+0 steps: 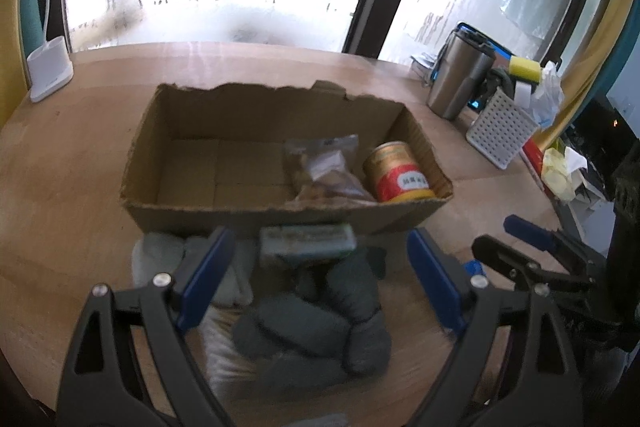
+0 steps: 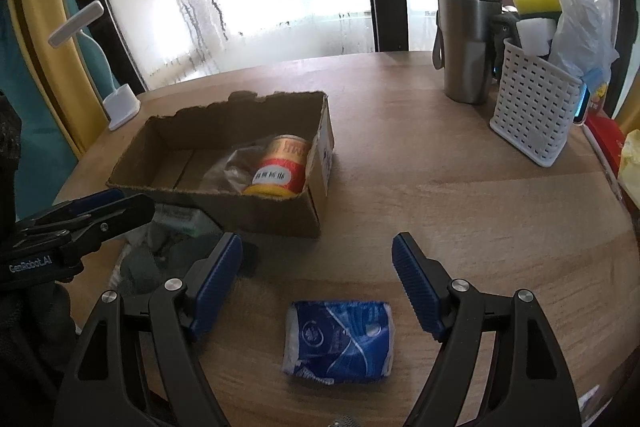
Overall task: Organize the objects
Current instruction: 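Grasp the grey socks with the left tool while the right tool grasps the blue tissue pack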
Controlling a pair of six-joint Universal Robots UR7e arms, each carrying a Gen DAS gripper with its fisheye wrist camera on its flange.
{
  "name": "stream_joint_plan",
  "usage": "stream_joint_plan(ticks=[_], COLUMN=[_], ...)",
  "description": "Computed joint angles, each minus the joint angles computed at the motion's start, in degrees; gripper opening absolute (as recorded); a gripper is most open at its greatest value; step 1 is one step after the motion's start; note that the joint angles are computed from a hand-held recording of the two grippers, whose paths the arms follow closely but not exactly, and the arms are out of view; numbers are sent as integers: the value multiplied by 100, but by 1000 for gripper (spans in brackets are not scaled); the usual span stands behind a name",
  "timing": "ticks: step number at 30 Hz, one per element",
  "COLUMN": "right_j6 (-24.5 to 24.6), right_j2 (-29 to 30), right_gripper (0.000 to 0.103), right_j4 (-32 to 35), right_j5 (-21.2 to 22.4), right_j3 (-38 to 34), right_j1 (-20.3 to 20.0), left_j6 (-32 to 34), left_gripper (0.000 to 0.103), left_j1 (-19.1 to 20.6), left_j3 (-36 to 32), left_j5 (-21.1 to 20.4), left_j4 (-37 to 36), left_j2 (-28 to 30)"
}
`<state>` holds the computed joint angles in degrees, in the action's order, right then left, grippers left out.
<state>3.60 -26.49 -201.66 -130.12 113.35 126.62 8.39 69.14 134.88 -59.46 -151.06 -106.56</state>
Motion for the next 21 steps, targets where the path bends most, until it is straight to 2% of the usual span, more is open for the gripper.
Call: stream_joint_plan(ticks=[15,21], right_j6=[208,271], right_j2=[159,188], right_gripper=[80,80], right_j4=[6,-49], right_j5=[-50,-57], right_j3=[135,240], right_j1=[70,62], left_j6=[-66,-111], left_gripper=[90,90], left_j1=[221,163], left_j3=[307,399], left_j5=[-132,-109], left_j4=[137,224], left_j2=[-287,-299])
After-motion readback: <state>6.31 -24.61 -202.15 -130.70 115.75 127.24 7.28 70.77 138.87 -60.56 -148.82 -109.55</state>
